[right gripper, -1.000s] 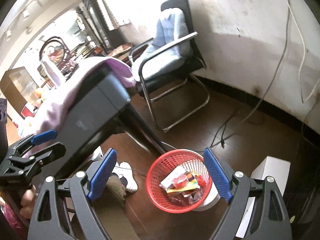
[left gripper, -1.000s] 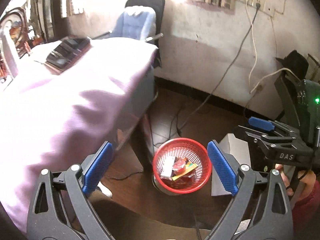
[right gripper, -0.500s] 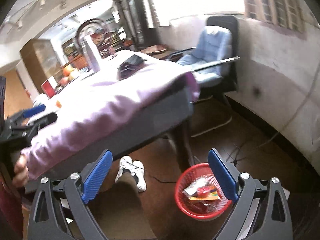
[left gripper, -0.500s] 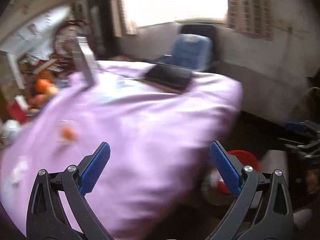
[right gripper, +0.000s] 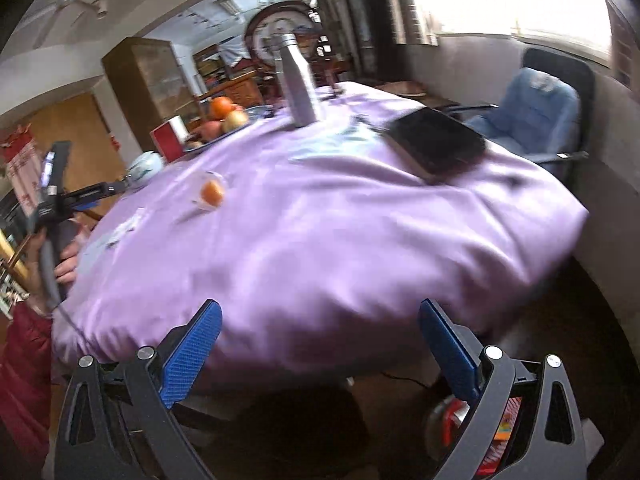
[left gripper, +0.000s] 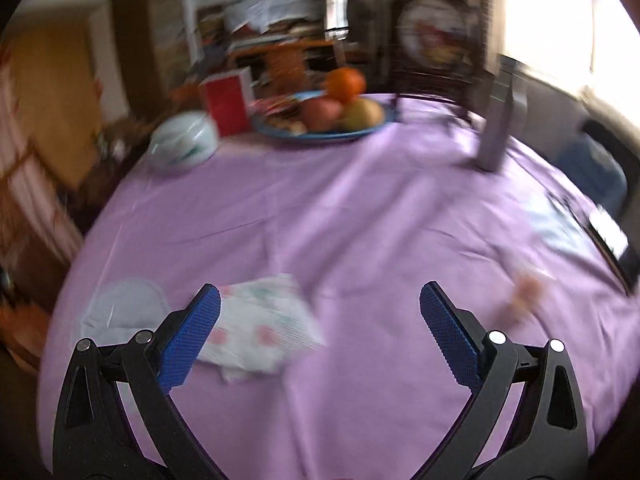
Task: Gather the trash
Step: 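Raise both tools back over the table, then grasp the floral paper napkin with the left gripper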
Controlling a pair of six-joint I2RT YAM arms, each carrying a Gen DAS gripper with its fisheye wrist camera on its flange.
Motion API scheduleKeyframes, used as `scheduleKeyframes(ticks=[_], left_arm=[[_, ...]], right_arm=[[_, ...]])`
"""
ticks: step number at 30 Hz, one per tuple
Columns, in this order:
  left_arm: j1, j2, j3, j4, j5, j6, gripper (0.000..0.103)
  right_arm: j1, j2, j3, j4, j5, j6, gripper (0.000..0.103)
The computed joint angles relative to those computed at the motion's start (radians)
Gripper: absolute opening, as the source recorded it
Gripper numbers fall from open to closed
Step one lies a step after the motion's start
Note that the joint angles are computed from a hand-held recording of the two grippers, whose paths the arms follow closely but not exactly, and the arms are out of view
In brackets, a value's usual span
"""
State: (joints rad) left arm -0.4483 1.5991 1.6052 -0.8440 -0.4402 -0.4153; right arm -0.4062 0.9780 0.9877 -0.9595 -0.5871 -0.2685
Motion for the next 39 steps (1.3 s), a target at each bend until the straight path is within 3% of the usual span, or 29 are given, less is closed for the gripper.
scheduleKeyframes(ticks=[3, 5, 8, 12, 18, 22, 23, 26, 28, 31, 36, 38, 39], left_arm=[[0.121, -0.045, -0.128, 0.104, 0.114, 0.002, 0.096], [0.173, -0.017, -0.114, 0.037, 0.168, -0.025, 0.096], [0.198, -0.047, -0.151, 0.078, 0.255, -0.036, 0.096], [0.17, -0.002, -0.111, 0.029, 0.202, -0.034, 0.096], [0.211, 0.047, -0.079, -0.005, 0.27, -0.048, 0.096], [0.223, 0.079, -0.056, -0.023, 0.293, -0.053, 0.091], [0.218, 0.079, -0.055, -0.022, 0.278, -0.051, 0.088], [0.208, 0.07, -0.059, -0.009, 0.264, -0.037, 0.058], [0.212, 0.051, -0.076, 0.012, 0.309, -0.024, 0.031], [0.213, 0.005, -0.111, 0.056, 0.337, -0.013, 0.013], [0.208, -0.046, -0.142, 0.113, 0.377, 0.014, 0.013], [0.198, -0.041, -0.135, 0.11, 0.391, 0.026, 0.025], [0.188, -0.033, -0.127, 0.102, 0.37, 0.028, 0.045]], right_arm=[[0.177, 0.029, 0.028, 0.07, 0.081, 0.12, 0.097], [0.28, 0.053, 0.042, 0.122, 0.144, 0.178, 0.097], [0.449, 0.133, 0.081, 0.227, 0.255, 0.269, 0.097], [0.586, 0.3, 0.175, 0.328, 0.325, 0.353, 0.097], [0.685, 0.495, 0.331, 0.357, 0.395, 0.389, 0.097], [0.703, 0.536, 0.34, 0.38, 0.395, 0.416, 0.097], [0.705, 0.542, 0.338, 0.383, 0.391, 0.42, 0.097], [0.711, 0.521, 0.31, 0.412, 0.412, 0.416, 0.097], [0.73, 0.505, 0.291, 0.433, 0.452, 0.404, 0.097], [0.758, 0.481, 0.267, 0.458, 0.477, 0.356, 0.097], [0.763, 0.504, 0.294, 0.437, 0.481, 0.341, 0.097], [0.756, 0.511, 0.3, 0.43, 0.469, 0.347, 0.097], [0.752, 0.513, 0.301, 0.428, 0.46, 0.35, 0.097]])
